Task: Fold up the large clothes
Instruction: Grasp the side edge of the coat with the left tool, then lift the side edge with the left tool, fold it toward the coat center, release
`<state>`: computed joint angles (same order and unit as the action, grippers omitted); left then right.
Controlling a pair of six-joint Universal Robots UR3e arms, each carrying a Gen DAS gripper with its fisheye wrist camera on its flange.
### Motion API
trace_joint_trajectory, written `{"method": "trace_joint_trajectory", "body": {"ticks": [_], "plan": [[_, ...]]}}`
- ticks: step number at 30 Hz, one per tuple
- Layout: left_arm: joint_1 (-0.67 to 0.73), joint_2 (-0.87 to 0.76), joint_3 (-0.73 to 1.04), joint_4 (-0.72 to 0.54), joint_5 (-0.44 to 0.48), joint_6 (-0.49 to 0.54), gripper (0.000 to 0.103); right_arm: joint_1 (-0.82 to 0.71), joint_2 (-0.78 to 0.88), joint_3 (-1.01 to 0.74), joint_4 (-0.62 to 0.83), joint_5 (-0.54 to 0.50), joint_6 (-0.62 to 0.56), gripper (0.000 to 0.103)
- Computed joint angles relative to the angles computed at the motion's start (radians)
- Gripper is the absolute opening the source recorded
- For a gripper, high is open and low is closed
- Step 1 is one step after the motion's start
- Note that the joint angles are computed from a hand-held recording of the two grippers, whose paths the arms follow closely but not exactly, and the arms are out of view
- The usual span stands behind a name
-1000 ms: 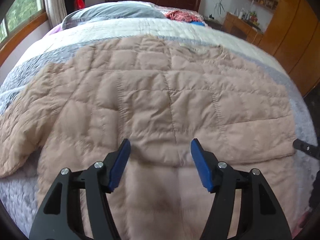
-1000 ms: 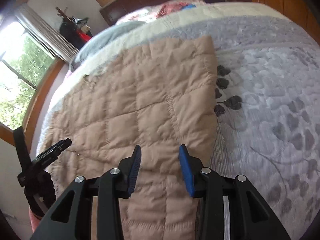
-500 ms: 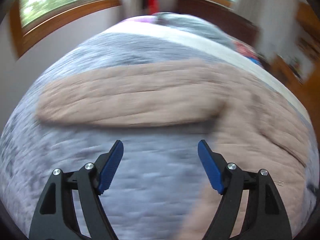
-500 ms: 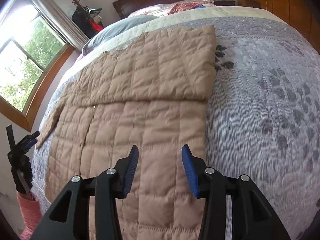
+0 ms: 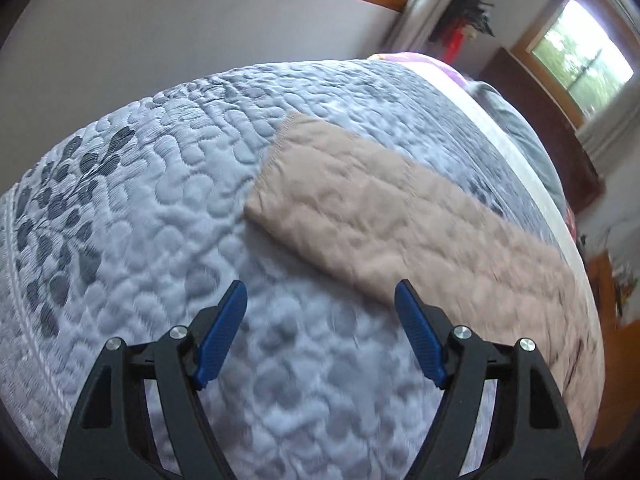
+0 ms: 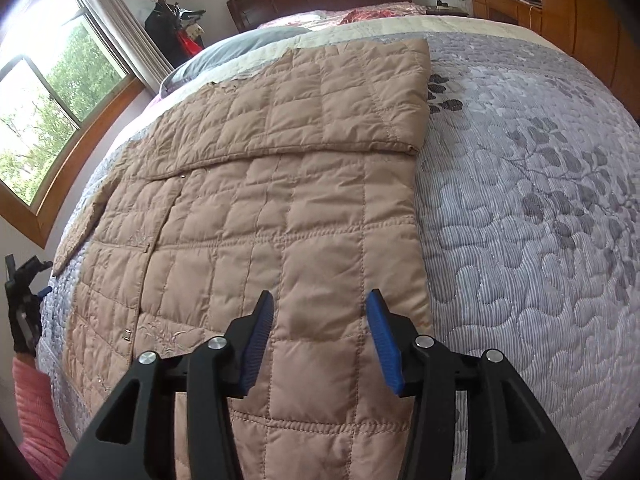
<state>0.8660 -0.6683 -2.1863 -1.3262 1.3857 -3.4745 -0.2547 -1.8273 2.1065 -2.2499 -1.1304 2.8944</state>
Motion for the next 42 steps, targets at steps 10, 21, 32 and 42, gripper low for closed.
{"method": "trace_joint_trajectory", "body": {"ticks": [10,21,32,42], "plan": [[0.110,-0.107,-0.072,0.171,-0.055,-0.018,0.059,0.033,0.048,0.021,-0.080,-0.039,0.004,0.049],[-0.001,-0.213,-0.094,0.349,0.086,-0.092,0.026,0.047,0.071,0.037,-0.129,-0.052,-0.006,0.050],[-0.227,-0.235,0.016,0.408,0.211,-0.226,0.007,-0.010,-0.003,0.056,-0.080,0.023,-0.032,0.050],[-0.910,-0.645,0.468,0.462,0.606,-0.396,0.006,-0.039,-0.079,0.068,-0.013,0.078,-0.065,0.050]]}}
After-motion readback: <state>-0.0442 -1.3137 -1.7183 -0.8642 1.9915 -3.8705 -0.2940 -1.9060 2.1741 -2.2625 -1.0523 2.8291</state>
